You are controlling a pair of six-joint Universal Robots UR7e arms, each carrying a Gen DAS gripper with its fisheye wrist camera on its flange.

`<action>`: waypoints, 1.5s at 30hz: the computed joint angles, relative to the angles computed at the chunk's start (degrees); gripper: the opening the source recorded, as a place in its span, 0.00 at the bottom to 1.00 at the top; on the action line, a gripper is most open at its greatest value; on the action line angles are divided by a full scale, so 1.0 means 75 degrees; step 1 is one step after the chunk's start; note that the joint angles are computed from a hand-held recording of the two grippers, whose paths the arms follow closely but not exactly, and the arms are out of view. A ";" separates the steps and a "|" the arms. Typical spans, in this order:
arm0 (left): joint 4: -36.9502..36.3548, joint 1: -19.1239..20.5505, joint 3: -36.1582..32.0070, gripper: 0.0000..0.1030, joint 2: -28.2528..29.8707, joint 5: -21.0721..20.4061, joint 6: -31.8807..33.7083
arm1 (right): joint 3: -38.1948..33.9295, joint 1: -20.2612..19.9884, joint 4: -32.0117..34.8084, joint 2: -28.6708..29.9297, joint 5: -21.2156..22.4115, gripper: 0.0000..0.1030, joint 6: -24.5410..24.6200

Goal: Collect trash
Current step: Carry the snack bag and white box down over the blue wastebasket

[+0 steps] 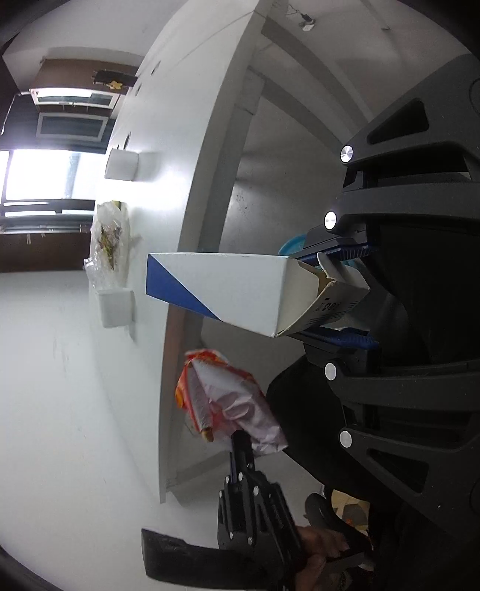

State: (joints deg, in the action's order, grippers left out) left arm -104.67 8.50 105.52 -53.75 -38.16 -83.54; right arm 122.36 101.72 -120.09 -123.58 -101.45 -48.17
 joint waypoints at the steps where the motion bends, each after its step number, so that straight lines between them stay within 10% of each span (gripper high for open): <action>1: -0.0067 0.0029 0.0065 0.03 -0.0008 -0.0090 -0.0020 | 0.0043 -0.0027 0.0063 -0.0027 0.0006 0.29 -0.0025; 22: -0.1787 0.0783 0.1277 0.03 0.0124 -0.0778 -0.0047 | 0.0932 -0.1378 -0.0190 0.0427 -0.0459 0.29 -0.0132; 45: -0.2709 0.2570 0.0561 0.03 0.0813 -0.1126 0.1558 | 0.0768 -0.1341 -0.2069 0.3157 -0.1501 0.29 0.1049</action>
